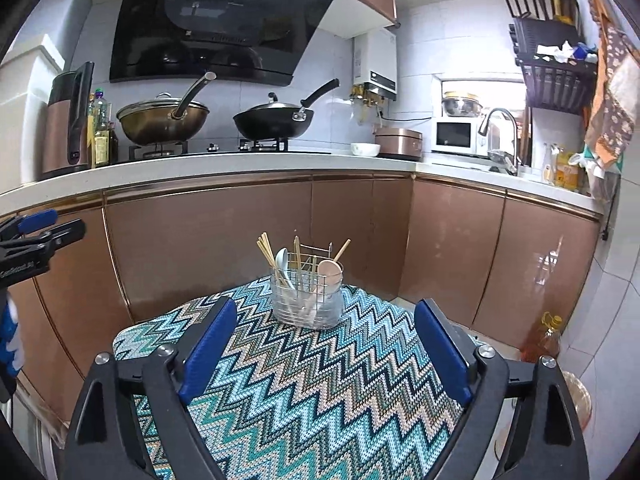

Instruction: Organize utensils

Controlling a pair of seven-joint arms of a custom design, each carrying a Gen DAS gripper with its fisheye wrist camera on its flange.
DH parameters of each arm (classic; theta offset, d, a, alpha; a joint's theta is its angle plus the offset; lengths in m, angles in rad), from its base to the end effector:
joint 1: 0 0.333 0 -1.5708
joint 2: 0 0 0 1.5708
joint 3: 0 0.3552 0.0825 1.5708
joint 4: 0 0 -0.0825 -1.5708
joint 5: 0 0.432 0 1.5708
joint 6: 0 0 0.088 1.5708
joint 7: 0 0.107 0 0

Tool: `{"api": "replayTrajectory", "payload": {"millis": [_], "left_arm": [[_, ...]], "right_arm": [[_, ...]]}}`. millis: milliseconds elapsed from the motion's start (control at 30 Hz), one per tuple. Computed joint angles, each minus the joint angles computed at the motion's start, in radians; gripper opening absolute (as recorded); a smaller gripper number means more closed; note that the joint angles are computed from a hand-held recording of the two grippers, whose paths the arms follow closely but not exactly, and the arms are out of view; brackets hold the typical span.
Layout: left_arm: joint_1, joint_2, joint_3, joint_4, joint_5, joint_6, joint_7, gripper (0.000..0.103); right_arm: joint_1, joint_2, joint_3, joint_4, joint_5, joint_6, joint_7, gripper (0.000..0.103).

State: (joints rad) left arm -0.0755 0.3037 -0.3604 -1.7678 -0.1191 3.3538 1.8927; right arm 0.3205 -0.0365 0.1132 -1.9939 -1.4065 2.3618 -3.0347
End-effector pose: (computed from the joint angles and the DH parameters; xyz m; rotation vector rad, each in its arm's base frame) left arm 0.6788 -0.2613 0.5762 -1.0270 1.7858 -1.2679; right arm 0.5745 0.2532 0.5505 -1.2696 1.8072 -1.2775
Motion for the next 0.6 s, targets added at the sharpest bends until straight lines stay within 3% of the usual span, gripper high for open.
{"api": "replayTrajectory", "payload": {"millis": [67,300,367,600], "left_arm": [[0.132,0.005,-0.132,-0.027,0.067,0.022,-0.040,0.080],[0.378,0.034,-0.364,-0.074,0.260,0.053,-0.197,0.080],[0.404,0.040,-0.386,-0.077,0.301,0.060,-0.231,0.080],[0.414,0.033,-0.376,-0.089,0.404,0.091,-0.326,0.080]], "right_arm": [[0.006,-0.002,0.006,-0.002,0.006,-0.023,0.006,0.091],[0.027,-0.025,0.026,-0.012,0.031,-0.116,0.015,0.092],[0.029,-0.031,0.031,-0.015,0.037,-0.141,0.020,0.092],[0.041,-0.047,0.051,-0.020,0.056,-0.220,0.018,0.093]]}}
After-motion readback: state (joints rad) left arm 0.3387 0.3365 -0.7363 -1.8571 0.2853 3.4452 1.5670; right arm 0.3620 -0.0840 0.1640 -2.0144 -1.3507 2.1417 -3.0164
